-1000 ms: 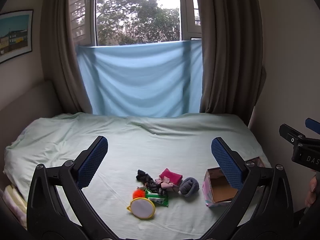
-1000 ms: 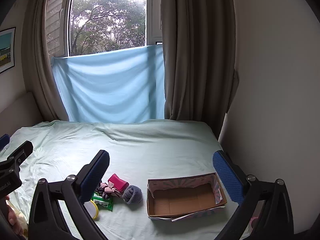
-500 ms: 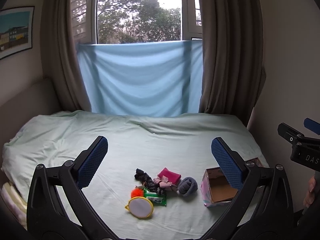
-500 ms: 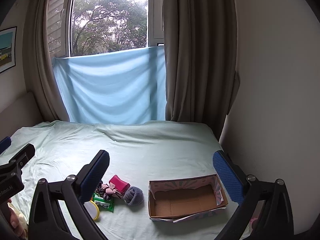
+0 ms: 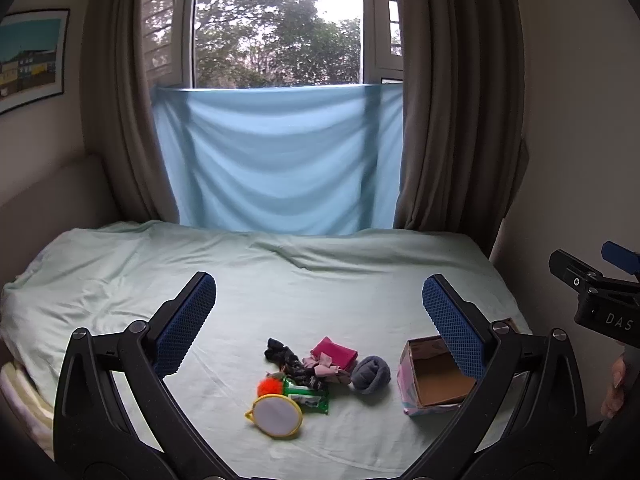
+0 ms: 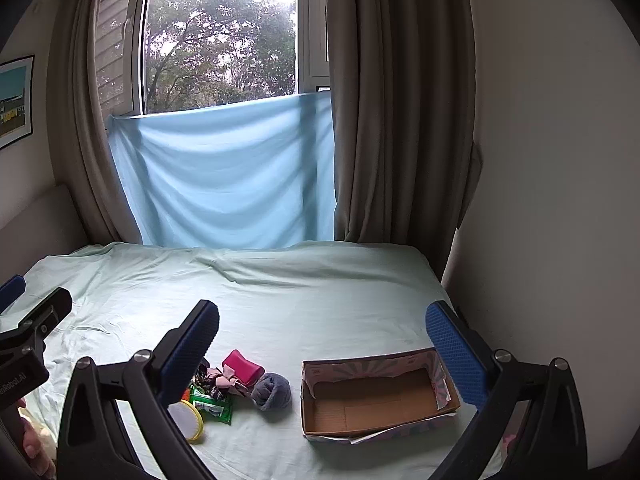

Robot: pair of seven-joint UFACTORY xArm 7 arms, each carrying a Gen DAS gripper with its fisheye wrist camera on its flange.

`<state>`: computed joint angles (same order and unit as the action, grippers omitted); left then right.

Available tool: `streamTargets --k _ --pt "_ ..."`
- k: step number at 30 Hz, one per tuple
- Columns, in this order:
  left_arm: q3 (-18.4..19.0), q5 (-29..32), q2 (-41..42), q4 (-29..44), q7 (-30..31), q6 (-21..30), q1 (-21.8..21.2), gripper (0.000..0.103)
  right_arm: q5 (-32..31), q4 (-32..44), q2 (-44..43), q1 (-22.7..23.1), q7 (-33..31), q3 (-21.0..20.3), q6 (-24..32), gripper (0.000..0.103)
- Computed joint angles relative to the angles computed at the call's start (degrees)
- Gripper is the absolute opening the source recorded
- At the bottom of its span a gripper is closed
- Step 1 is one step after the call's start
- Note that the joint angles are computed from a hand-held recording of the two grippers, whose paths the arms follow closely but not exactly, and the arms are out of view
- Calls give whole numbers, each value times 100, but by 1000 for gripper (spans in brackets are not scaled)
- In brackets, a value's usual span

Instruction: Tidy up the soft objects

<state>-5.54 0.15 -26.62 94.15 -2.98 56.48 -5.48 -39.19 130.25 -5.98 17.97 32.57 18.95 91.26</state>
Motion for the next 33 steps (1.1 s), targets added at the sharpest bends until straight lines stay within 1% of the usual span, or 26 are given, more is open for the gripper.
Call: streamTargets --k 23,33 --pt "-16 37 -36 -76 -6 -29 -3 103 -150 138 99 117 80 28 128 103" --pt "-24 45 -29 -64 -24 -25 7 103 -160 174 122 205 76 -53 139 103"
